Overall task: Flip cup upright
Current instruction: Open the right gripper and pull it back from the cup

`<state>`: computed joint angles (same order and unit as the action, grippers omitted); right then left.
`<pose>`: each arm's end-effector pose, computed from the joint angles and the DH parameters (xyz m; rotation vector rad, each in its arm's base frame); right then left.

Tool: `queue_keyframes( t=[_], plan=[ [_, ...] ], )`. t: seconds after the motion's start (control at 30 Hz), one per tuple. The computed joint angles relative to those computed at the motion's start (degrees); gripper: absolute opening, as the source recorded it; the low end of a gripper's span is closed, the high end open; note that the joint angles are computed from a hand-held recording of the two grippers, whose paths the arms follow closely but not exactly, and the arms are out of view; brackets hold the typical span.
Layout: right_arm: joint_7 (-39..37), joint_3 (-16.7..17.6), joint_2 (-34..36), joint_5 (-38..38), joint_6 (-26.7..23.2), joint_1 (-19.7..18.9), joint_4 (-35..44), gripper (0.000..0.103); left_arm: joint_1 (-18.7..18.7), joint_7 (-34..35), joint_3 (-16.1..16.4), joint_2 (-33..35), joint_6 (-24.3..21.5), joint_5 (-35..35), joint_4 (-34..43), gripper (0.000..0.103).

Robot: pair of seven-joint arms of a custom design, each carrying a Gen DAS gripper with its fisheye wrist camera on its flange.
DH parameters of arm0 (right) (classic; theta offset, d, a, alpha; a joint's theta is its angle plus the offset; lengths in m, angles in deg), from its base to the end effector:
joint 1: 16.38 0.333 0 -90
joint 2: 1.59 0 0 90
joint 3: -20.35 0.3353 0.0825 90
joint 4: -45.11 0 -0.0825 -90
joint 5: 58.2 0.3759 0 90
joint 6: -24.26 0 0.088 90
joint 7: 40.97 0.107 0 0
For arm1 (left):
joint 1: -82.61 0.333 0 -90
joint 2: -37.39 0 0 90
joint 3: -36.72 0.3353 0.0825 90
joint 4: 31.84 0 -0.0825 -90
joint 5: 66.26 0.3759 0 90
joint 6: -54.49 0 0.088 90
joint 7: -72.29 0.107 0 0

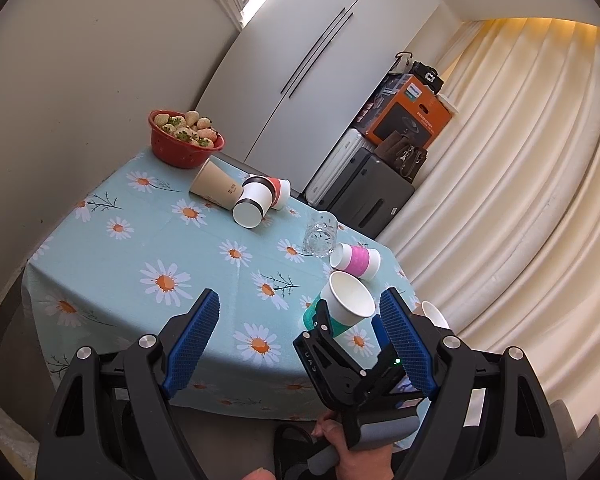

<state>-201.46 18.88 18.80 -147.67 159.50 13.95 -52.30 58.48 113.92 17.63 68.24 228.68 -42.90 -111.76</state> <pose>0.6069 0.3223 0.4520 -1.2436 1.7334 -1.2430 0.5753 -0.4825 0.5676 -1.6742 1.9228 -1.6227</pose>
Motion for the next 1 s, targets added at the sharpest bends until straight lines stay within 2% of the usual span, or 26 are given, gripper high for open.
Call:
queue_keyframes(
  t=[0.17, 0.3, 0.47, 0.6, 0.7, 0.87, 1.0],
  plan=[
    [-0.18, 0.59, -2.81, 0.04, 0.53, -0.27, -2.03, 0.086, -0.64, -0.11, 0.91, -0.06, -0.61, 0.57, 0.25, 0.081],
    [-0.42, 1.62, -6.2, 1.13, 1.09, -1.28, -4.86, 0.086, -5.05, -4.27, 6.99, -1.39, -0.8, 5.02, 0.04, 0.081],
    [-3.69, 3.39, -11.95, 6.51, 5.03, -4.3, -9.13, 0.086, -8.52, -9.78, 11.68, -2.5, -0.88, 11.77, -0.21, 0.081],
    [-5.04, 4.89, -18.36, 7.73, 7.54, -6.57, -13.45, 0.086, -7.38, -10.75, 10.52, -2.76, -0.68, 13.5, -0.55, 0.081],
    [-7.05, 6.06, -23.21, 7.03, 10.37, -8.55, -16.64, 0.087, -6.84, -9.95, 9.57, -2.7, -2.3, 13.86, 0.02, 0.081],
    [-15.98, 6.86, -30.4, 10.58, 18.82, -12.56, -21.93, 0.09, -2.19, 0.64, 2.13, -1.55, -5.75, 8.39, 1.4, 0.081],
    [-20.69, 7.55, -35.23, 15.07, 21.02, -15.21, -25.83, 0.09, -3.51, 5.22, 3.15, -1.92, -6.72, 8.45, 2.31, 0.081]
  ],
)
